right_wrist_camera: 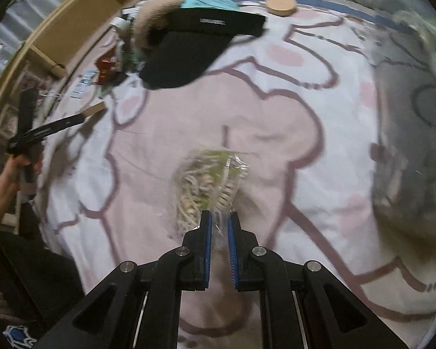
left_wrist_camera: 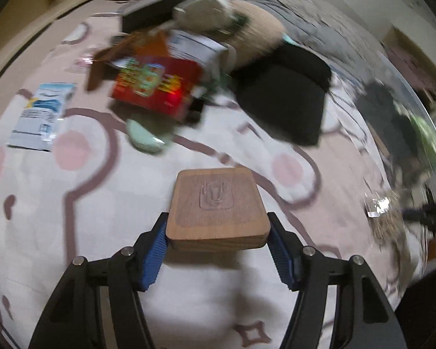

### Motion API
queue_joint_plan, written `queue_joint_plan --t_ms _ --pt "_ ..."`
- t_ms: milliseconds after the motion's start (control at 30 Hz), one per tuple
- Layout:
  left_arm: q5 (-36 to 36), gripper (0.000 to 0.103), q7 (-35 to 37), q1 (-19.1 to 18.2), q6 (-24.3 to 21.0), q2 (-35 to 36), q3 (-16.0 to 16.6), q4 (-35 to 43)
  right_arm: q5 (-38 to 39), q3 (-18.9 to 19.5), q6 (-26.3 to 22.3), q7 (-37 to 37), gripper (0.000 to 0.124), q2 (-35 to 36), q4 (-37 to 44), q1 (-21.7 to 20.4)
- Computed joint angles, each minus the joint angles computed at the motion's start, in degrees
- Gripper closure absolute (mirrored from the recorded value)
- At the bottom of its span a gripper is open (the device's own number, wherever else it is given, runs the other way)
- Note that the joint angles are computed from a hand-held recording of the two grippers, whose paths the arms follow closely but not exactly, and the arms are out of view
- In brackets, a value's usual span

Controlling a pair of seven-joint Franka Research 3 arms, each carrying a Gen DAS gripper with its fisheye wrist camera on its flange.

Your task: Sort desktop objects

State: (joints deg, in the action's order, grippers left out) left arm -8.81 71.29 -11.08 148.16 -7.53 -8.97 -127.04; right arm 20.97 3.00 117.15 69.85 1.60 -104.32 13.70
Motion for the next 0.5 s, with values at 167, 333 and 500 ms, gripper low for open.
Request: queue_joint_plan --t_ms 167,333,500 --pt "-10.7 0.038 11.6 -2.7 -4.0 2.8 0.1 3.3 -3.6 -0.4 1.7 0.9 0.112 -1.2 -2.3 -0.3" --pt "-12.4 0.025 14.5 -2.3 -9.2 4.3 -1.5 6.3 -6.1 0.0 2.1 0.2 0.112 -1.8 -3.6 0.0" --pt "-15.1 0.025 16.3 -2.1 -11.0 4.8 -2.0 6.9 -5.3 0.3 0.9 -2.2 0.112 -1.6 -3.1 0.5"
